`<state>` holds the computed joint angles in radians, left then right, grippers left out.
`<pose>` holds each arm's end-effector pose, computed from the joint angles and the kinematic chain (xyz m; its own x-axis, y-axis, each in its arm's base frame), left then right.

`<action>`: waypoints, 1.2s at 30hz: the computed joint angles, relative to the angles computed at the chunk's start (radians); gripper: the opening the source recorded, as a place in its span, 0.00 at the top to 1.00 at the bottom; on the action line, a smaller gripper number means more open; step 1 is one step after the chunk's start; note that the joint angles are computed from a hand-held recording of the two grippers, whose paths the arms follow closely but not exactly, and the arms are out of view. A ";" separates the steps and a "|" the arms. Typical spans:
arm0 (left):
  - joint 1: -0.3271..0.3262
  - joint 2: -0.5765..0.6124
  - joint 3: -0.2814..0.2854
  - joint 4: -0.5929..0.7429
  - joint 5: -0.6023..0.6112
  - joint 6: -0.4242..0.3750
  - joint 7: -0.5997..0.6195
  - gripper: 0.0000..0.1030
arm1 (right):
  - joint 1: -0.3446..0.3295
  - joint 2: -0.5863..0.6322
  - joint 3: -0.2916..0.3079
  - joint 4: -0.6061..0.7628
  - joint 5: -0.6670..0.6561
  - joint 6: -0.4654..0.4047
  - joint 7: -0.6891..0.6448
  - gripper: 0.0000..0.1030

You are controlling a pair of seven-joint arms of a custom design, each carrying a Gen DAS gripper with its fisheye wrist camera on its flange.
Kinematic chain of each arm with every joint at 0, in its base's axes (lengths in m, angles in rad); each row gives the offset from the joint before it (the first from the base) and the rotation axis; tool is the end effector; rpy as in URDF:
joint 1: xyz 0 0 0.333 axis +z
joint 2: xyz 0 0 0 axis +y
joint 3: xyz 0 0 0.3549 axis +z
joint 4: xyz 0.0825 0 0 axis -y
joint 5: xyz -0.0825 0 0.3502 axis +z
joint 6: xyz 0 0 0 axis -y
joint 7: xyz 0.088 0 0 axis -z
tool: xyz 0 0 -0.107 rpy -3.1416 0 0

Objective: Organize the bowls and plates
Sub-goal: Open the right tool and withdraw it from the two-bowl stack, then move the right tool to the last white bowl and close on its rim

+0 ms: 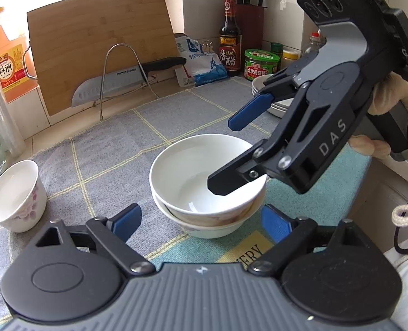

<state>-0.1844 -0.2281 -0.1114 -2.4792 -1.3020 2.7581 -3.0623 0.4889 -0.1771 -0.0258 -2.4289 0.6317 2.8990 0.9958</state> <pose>0.4262 -0.0902 0.4670 -0.7226 -0.6903 -0.0368 -0.4437 0.5039 -0.7411 0.4367 0.1780 0.4991 0.4935 -0.8583 -0.1408 -0.7113 -0.3052 -0.6331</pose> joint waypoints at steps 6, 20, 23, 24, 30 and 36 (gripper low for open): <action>0.022 -0.025 0.023 -0.008 0.024 -0.025 -0.008 0.09 | 0.000 0.003 0.011 0.010 -0.025 0.007 0.017 0.00; 0.109 0.067 0.063 0.065 -0.081 0.067 0.050 0.07 | -0.035 0.103 0.088 0.131 -0.219 0.023 0.180 0.00; 0.129 0.110 0.057 0.103 -0.154 0.107 0.131 0.07 | -0.046 0.140 0.110 0.177 -0.269 0.020 0.225 0.00; 0.136 0.123 0.054 0.115 -0.181 0.115 0.159 0.07 | -0.050 0.154 0.118 0.194 -0.287 0.021 0.240 0.00; 0.184 0.229 0.034 0.212 -0.293 0.158 0.280 0.07 | -0.081 0.265 0.169 0.338 -0.363 0.000 0.278 0.00; 0.218 0.301 0.025 0.283 -0.326 0.152 0.314 0.07 | -0.127 0.403 0.225 0.517 -0.410 -0.061 0.298 0.00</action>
